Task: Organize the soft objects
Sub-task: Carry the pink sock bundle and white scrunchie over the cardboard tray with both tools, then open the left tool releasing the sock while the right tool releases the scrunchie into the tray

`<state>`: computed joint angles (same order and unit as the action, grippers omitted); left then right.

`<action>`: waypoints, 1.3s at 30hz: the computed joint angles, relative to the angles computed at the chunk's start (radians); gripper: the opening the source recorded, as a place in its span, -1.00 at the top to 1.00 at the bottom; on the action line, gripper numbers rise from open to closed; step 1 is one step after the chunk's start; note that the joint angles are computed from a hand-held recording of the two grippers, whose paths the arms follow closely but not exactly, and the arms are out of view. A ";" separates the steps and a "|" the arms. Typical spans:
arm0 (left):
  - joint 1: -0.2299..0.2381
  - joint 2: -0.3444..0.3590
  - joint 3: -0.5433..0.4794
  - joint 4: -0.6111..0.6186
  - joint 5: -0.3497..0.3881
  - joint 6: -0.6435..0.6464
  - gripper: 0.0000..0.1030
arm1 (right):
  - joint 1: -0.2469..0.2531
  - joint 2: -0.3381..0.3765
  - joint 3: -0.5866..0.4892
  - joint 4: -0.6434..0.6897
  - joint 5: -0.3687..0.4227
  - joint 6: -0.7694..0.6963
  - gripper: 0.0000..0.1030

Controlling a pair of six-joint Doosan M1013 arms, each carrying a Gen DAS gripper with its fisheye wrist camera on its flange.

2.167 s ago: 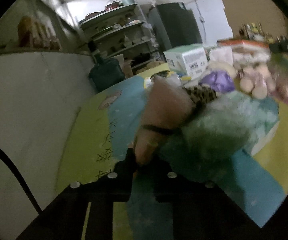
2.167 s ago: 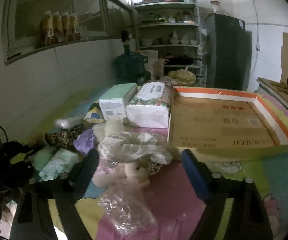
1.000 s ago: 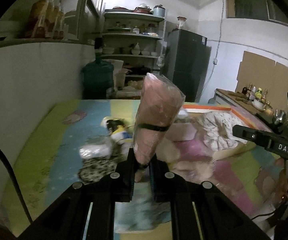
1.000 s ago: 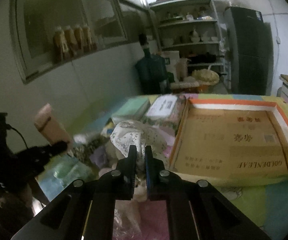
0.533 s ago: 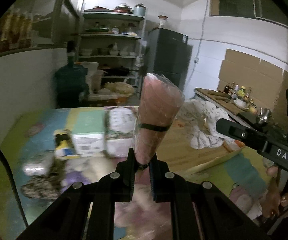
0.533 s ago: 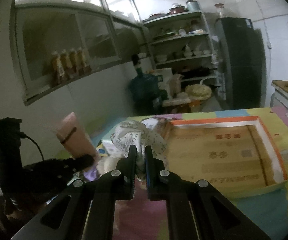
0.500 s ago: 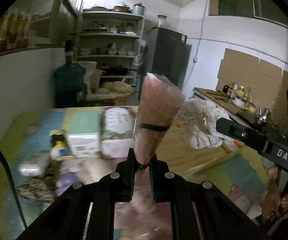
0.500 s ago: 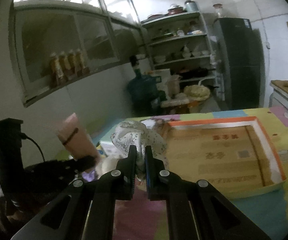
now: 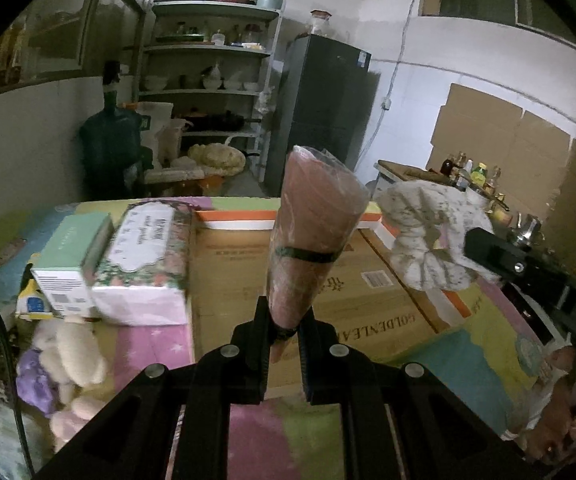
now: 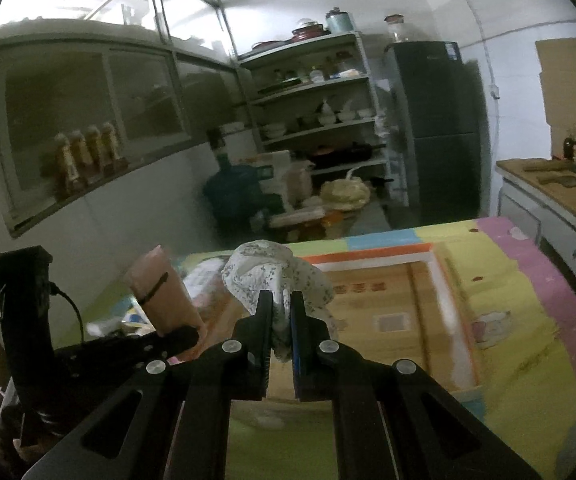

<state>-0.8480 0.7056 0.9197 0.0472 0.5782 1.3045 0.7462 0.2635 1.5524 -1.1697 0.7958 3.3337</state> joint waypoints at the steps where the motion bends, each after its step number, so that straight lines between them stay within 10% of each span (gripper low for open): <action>1: -0.007 0.011 -0.018 0.030 0.016 -0.025 0.75 | -0.004 -0.006 0.008 0.004 0.005 -0.006 0.85; 15: -0.048 0.167 -0.276 0.104 0.234 -0.098 0.76 | -0.072 -0.043 0.066 0.105 0.029 -0.137 0.85; 39: -0.042 0.309 -0.511 0.005 0.358 -0.071 0.76 | -0.156 0.018 0.050 0.350 -0.048 -0.363 0.84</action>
<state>-0.8901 1.0143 0.4087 0.0519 0.9359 1.2331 0.5899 0.2815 1.6023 -0.8194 0.7473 2.9708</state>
